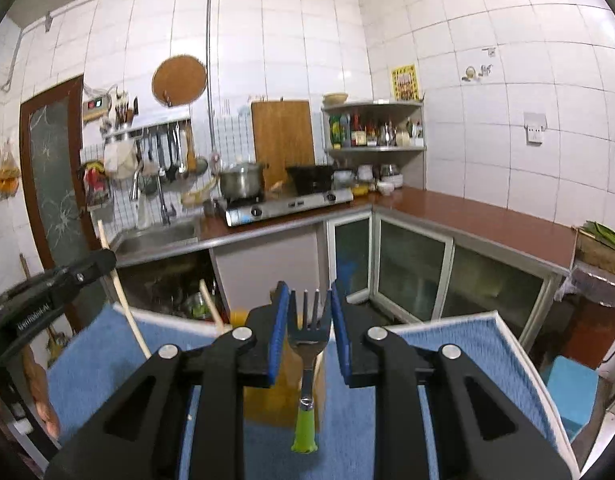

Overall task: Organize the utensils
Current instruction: 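Lift the fork and chopstick and lower them into the yellow holder, then open both grippers to release the fork and chopstick into the holder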

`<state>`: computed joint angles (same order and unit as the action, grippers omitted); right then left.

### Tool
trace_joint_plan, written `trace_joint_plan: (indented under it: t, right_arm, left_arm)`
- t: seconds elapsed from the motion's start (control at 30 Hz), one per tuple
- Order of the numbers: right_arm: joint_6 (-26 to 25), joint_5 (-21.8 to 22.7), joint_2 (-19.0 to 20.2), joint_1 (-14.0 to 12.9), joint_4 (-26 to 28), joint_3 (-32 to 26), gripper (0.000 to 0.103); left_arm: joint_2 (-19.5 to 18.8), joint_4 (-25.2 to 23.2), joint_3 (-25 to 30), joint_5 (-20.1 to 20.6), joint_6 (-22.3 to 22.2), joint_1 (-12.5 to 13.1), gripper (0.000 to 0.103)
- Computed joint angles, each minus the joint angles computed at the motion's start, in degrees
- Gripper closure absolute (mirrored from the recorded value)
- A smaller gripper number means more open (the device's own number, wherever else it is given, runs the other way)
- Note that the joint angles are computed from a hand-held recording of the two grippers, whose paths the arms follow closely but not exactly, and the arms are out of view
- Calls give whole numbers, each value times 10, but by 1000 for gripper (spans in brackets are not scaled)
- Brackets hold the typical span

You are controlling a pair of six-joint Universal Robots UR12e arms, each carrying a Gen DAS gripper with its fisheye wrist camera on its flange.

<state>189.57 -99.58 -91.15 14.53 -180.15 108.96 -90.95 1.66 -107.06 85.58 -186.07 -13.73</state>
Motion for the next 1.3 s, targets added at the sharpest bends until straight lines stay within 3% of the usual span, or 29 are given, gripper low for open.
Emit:
trace_joint_plan:
  t: [0.3,0.43,0.77,0.97,1.1,1.17,1.23,1.3]
  right_arm:
    - [-15,16,52,-8,-4,-59,81]
    - [-21,35,72,-14,13,-65,81]
    - [-31,57,100,-20,37,-49,81]
    - [-28,60,113,-21,30,-34,81]
    - [-23,63,115,-22,-4,-21,80]
    - [-15,70,110,-24,-15,-15,77]
    - [-11,75,105,-26,-24,-11,49]
    - [-13,65,96,-24,-37,-5,47]
  left_arm:
    - [-80,41,75,55,-11,-13,99]
    - [-102,14,83,33,-9,-10,99]
    - [-118,-42,66,20,24,-9,99]
    - [-120,-74,58,16,3,2,98]
    - [-110,-84,48,6,-12,10,98]
    - [-100,-78,38,7,-10,12,98]
    - [-89,-81,32,4,-9,13,93]
    - [-72,-75,19,3,-12,17,83]
